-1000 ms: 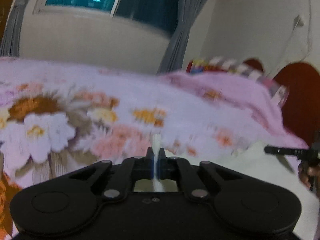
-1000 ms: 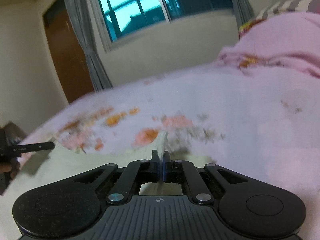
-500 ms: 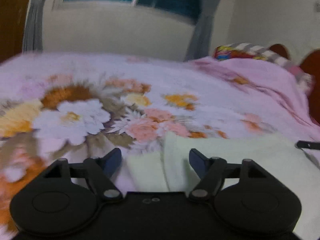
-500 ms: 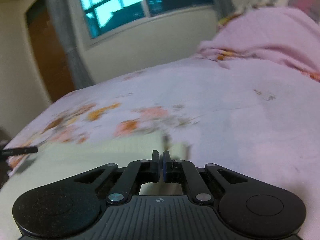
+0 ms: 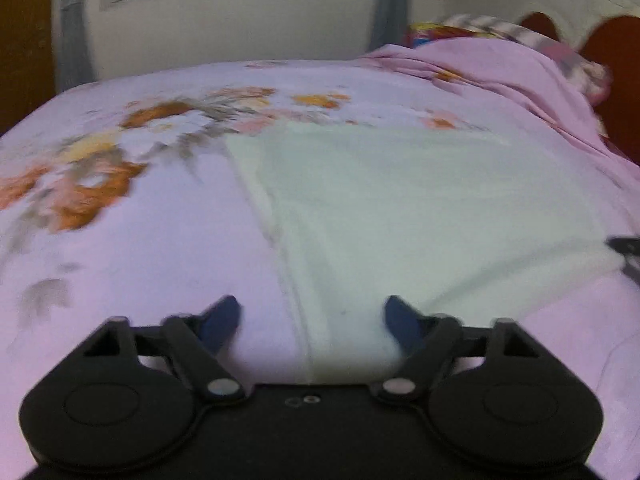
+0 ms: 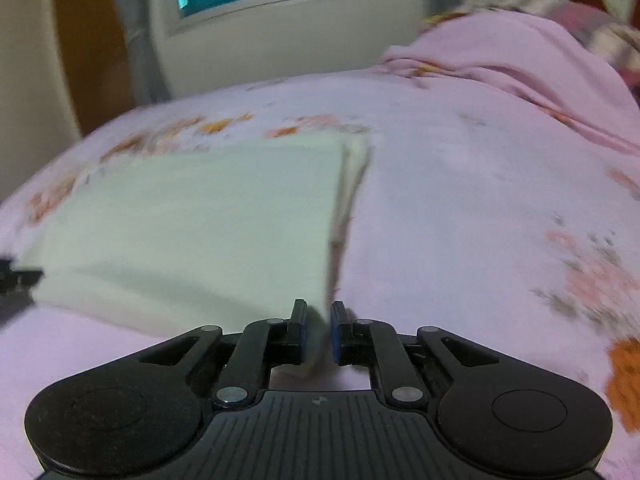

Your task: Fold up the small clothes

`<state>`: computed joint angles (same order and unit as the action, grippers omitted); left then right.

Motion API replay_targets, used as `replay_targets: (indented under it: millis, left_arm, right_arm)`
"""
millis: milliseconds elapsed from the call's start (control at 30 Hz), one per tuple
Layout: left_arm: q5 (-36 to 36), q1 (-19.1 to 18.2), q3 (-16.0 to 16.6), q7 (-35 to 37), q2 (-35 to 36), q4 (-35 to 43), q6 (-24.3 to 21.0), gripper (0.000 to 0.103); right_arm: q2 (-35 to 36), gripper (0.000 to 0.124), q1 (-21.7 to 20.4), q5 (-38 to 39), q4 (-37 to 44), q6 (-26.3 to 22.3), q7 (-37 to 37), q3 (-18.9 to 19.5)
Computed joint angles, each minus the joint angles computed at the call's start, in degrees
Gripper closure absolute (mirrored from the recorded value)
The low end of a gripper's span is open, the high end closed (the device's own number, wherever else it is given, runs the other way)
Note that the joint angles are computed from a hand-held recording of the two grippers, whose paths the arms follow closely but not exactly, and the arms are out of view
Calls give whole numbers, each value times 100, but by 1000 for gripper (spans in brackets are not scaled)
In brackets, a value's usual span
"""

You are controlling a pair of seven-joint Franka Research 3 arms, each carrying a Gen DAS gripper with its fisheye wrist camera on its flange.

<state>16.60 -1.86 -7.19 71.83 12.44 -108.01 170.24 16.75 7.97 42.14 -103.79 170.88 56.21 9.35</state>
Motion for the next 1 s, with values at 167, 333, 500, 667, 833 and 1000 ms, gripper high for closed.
replay_targets:
  millis: [167,333,500,667,833,1000]
  left_arm:
    - [1257,-564,314,-1098,-161,78,551,15]
    - [1472,-1112,279,-1413,510,959,-362,14]
    - [2511,-1583,690,-2553,837,1170,-874,12]
    - [2854,-1453,566,-2905,726,1021,-833,11]
    - [2903,-1373,453,-2931,813,1136,-848,11]
    - [2745,-1197,377,-2702,651,917,-727,8]
  right_arm:
    - [-313,113,-508,2042,91,-8,-2030,1024]
    - [75,113,343,1369,392,-216,-1071,594]
    - [430,108,704,601,481,20,68,295]
    - [513,108,474,615,572,-7,-45,478]
    - [525,108,419,627,561,9,-80,534]
    - [399,108,406,505,420,-42,-18,451]
